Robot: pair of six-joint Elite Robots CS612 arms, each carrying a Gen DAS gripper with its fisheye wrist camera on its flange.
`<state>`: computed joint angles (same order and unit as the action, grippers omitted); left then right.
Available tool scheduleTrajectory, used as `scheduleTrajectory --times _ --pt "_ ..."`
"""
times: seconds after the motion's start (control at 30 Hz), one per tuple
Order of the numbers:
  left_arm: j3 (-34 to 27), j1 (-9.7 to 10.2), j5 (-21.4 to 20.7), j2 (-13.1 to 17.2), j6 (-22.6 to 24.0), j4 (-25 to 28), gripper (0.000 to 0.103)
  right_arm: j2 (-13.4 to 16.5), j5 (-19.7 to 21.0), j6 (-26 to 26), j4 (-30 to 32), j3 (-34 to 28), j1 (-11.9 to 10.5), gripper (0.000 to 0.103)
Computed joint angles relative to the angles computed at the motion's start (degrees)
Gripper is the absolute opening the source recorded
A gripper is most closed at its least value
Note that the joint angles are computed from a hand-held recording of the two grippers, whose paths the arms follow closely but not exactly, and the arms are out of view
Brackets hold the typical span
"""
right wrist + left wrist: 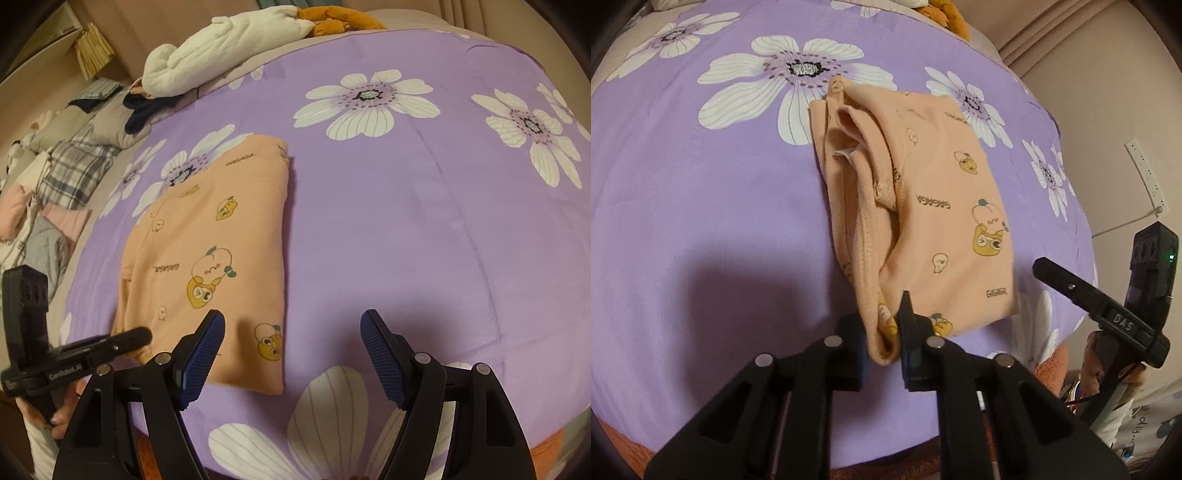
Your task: Fold small clothes
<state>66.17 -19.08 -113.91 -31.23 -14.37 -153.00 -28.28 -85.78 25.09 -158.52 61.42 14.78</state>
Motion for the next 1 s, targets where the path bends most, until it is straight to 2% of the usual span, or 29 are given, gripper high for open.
scheduleTrajectory --times 0.17,0.23,0.3,0.4,0.43,0.47,0.5,0.53,0.57,0.6,0.77,0.93,1.0 --pt "1.1 -0.18 2.1 -0.6 1.5 0.7 0.011 -0.2 0.0 -0.2 -0.6 0.5 0.0 0.076" --pt "1.0 0.01 1.7 -0.2 0.2 1.3 0.012 -0.2 0.2 0.0 -0.4 0.5 0.0 0.076" --pt "1.4 0.20 1.2 0.0 -1.0 -0.1 0.014 0.0 0.4 0.3 0.1 0.3 -0.1 0.076" --pt "1.8 0.14 2.0 -0.5 -0.5 -0.8 0.021 0.3 1.0 0.3 0.9 -0.2 -0.1 0.076" --pt "1.8 0.11 2.6 -0.7 0.2 -0.8 0.028 0.3 1.2 0.3 0.9 -0.3 -0.1 0.076" --pt "1.8 -0.01 3.8 -0.9 0.8 -0.8 0.042 0.3 1.4 0.2 0.7 -0.4 -0.2 0.076" --pt "1.8 -0.17 5.3 -1.1 1.1 -1.5 0.050 0.3 1.6 0.3 0.4 -0.3 -0.2 0.076" --pt "1.8 -0.25 6.5 -1.1 1.0 -3.1 0.067 0.4 1.8 0.5 -0.1 -0.4 -0.4 0.076" --pt "1.5 -0.20 6.9 -0.9 0.5 -4.3 0.079 0.5 2.1 0.7 -0.4 -0.5 -0.4 0.076" --pt "1.0 -0.10 6.9 -0.6 -0.1 -5.0 0.082 0.7 2.7 0.9 -0.9 -0.8 -0.6 0.076" --pt "-4.2 0.31 4.0 2.4 -2.9 -2.7 0.082 2.6 7.1 1.4 0.7 -4.3 -1.4 0.077" --pt "-8.4 0.04 2.5 4.8 -2.8 1.6 0.082 5.5 12.2 1.8 4.4 -9.3 -1.7 0.078" --pt "-9.2 -0.09 2.7 5.3 -2.7 1.8 0.082 6.8 13.9 1.9 6.1 -11.5 -1.9 0.079"
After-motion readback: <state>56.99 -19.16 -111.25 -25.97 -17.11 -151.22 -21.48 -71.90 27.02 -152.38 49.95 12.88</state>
